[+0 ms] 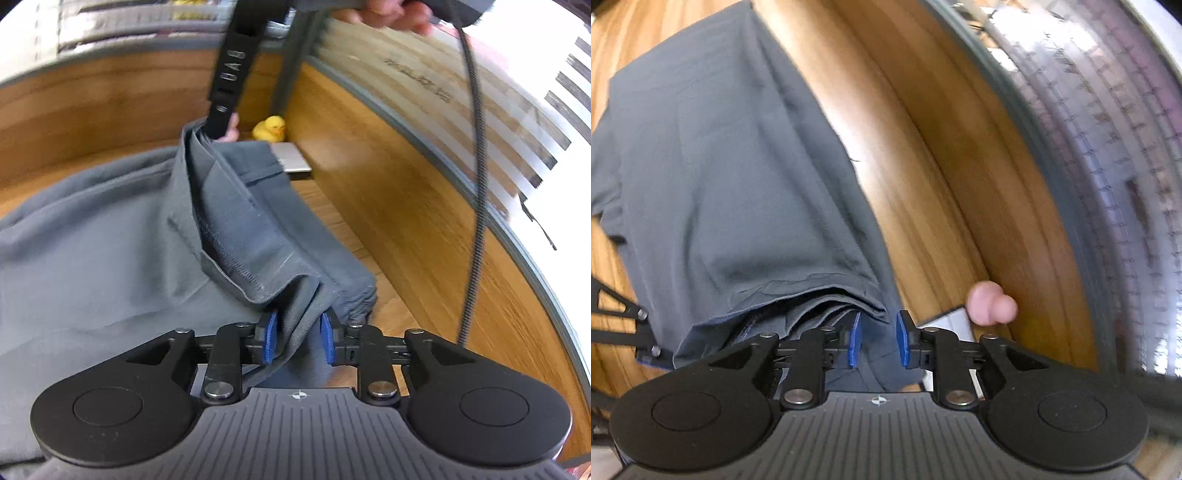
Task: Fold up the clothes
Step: 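Open both tools and release the folded trouser end, then move both open tools to the folded edge of the grey trousers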
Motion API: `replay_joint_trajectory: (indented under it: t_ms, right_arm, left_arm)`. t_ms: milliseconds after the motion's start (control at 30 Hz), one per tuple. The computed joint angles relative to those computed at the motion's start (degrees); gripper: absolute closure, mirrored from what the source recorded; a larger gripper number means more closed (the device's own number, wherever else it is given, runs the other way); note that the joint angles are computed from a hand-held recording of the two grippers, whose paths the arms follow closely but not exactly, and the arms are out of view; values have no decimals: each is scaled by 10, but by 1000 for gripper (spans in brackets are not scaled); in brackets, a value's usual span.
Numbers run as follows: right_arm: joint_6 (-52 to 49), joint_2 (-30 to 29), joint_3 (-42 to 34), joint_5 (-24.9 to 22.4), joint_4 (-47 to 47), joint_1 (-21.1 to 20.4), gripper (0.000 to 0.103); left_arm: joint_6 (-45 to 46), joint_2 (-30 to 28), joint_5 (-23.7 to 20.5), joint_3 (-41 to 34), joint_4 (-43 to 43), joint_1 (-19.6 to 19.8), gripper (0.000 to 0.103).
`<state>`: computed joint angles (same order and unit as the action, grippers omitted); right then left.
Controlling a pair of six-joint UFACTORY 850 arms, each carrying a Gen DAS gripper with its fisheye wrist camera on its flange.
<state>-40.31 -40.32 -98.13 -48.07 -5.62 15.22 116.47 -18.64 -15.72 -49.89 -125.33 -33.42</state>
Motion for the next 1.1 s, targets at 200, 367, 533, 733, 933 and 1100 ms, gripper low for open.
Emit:
replay_joint_trajectory:
  t_ms: [200, 367, 533, 733, 933, 1100]
  right_arm:
    - [-15, 16, 2, -4, 39, 2, 74]
    - [-43, 18, 12, -25, 71, 11, 73]
    - [-58, 23, 47, -32, 78, 15, 73]
    - [-36, 27, 92, -22, 50, 18, 73]
    - [38, 32, 132, 5, -12, 16, 73]
    - [91, 54, 149, 28, -3, 20, 73]
  left_arm:
    - [-36, 14, -4, 11, 40, 3, 75]
    - [-101, 35, -48, 25, 118, 23, 74]
    - [-118, 62, -90, 44, 178, 34, 73]
    - [-103, 93, -83, 66, 191, 51, 68]
    - [-129, 113, -70, 82, 227, 89, 66]
    - [-165, 141, -70, 105, 281, 133, 57]
